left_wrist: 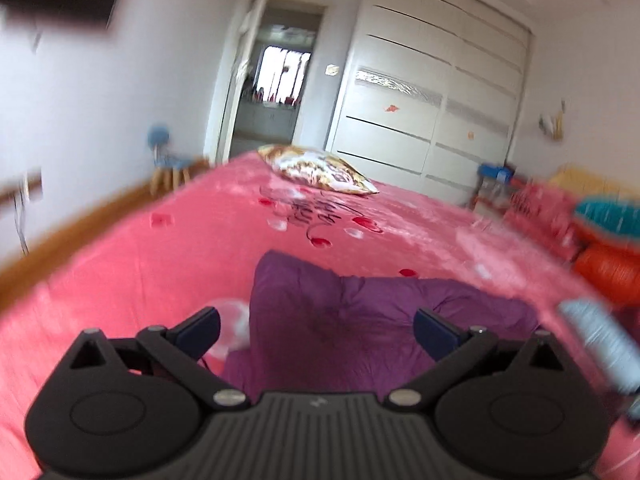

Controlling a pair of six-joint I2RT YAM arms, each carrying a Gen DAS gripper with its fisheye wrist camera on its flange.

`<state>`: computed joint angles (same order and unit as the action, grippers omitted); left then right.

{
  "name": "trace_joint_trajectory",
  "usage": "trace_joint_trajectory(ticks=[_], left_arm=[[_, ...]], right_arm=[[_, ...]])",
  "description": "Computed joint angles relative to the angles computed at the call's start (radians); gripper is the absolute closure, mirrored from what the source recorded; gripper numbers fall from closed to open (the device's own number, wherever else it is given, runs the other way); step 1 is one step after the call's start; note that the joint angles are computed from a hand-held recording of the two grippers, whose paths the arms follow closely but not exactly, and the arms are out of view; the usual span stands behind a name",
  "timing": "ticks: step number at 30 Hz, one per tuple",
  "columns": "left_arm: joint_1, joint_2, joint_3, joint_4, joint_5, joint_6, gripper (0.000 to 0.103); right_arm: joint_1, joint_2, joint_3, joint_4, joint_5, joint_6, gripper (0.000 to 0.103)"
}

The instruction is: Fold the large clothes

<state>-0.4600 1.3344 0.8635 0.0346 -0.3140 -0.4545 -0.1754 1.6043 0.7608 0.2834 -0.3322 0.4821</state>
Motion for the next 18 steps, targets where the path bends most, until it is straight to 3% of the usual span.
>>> trace_joint_trajectory(ticks=[5,10,14,18], left_arm=[[0.156,0.032,-0.144,0.185,0.266,-0.231,0.001],[0.230,0.196,-0.164,0.360,0.447,-0.421,0.001],[0.247,0.311,-0.108,0.391,0.533,-0.442,0.001],[0.253,0.405,-0.036,0.378,0.613,-0.451,0.001]], right_arm=[[-0.051,-0.072,-0.110,-0.057,-0.093,0.031,0.000],[-0.064,0.048,-0.136,0.096,-0.219,0.221,0.000],[-0.040,0.144,-0.130,0.272,-0.212,0.350,0.000],[0.012,0.248,-0.048,0.351,-0.176,0.412,0.000]])
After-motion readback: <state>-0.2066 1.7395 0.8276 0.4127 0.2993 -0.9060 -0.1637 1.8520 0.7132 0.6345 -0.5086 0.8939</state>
